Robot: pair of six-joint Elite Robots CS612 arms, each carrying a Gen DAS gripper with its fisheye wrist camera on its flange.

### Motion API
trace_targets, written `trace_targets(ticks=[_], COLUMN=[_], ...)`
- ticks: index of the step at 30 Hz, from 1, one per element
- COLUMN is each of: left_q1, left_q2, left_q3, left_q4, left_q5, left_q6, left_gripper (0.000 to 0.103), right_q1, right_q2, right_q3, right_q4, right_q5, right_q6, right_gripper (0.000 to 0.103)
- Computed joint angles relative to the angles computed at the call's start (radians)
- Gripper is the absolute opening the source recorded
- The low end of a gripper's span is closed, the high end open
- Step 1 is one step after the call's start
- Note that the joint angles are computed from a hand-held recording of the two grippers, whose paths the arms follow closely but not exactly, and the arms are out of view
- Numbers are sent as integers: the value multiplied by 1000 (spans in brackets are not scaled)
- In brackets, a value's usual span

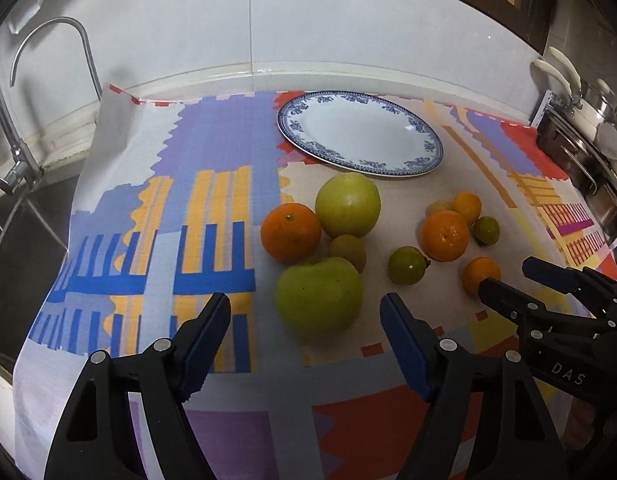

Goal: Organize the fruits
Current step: 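Grasp the large green apple with the left tool while the right tool grasps an orange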

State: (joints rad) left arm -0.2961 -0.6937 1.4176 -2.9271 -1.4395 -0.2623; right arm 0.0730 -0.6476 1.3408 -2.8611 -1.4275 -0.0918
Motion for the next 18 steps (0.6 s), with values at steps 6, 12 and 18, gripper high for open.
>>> trace_targets(ticks=[6, 12, 18], left_q1=[1, 4, 8], left_q2=[15, 29, 39], left_q3=[-25, -48, -66], left_q4=[27, 53, 66], left_q5=[0, -14, -43], left_q6=[7, 7, 13], left_gripper=[69, 63, 51], right_q1=[-2, -4, -4], right_q2=[11, 23, 29], right_q3=[-21, -43, -51], right_q4=[42, 70, 83], right_q5=[26, 41, 46], right_q6=[-22, -26, -31], right_gripper=[61, 56, 48])
